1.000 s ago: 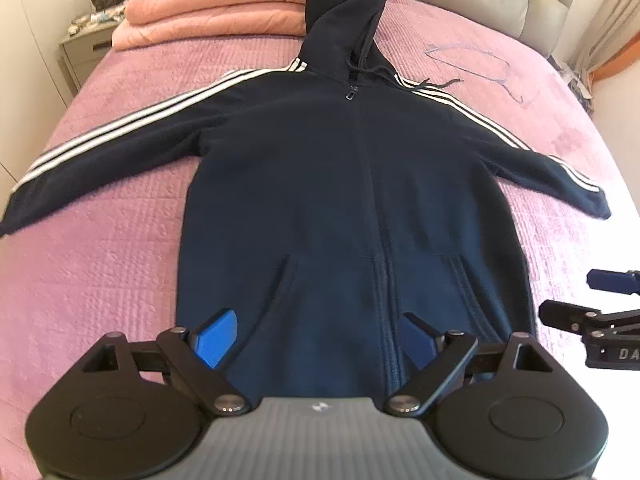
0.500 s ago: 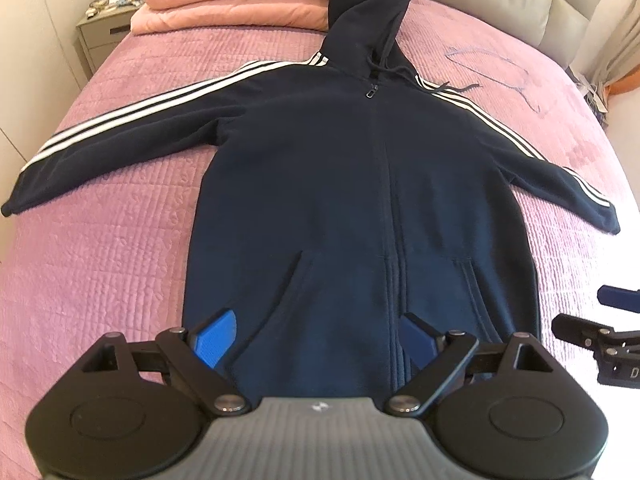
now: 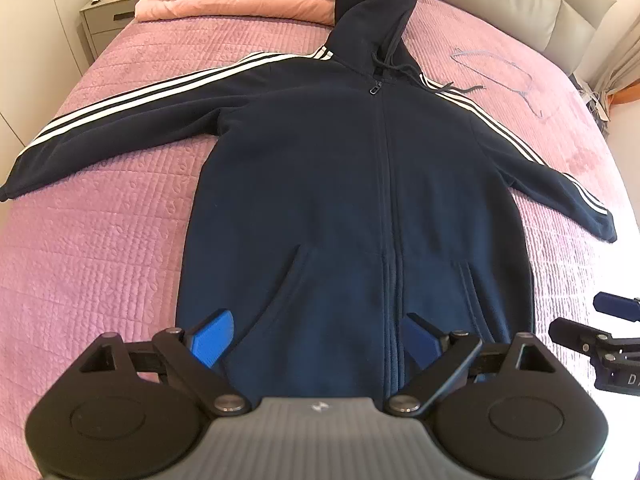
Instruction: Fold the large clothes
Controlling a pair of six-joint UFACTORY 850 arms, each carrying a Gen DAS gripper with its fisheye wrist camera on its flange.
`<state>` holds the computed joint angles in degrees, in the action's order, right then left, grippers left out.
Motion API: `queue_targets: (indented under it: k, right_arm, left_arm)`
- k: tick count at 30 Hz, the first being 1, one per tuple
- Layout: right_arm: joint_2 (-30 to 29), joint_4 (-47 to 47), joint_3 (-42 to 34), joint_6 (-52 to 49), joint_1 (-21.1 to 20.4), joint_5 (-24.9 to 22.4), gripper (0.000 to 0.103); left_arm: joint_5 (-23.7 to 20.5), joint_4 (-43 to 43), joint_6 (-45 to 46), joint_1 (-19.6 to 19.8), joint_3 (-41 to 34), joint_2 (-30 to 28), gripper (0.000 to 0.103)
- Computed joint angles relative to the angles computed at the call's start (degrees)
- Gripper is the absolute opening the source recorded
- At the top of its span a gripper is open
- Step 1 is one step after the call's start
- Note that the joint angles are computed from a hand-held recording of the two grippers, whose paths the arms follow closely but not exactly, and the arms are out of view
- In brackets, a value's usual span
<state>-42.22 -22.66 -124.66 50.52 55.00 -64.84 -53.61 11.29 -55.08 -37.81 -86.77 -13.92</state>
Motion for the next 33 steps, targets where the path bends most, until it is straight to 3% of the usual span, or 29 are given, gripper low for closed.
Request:
queue_targets:
  k: [33]
  right_arm:
    - [-0.6, 1.6, -1.0, -2.8, -0.1, -0.4, 0.101]
  left_arm:
    - [-1.1, 1.0, -1.9, 0.5, 0.2, 0.1, 0.095]
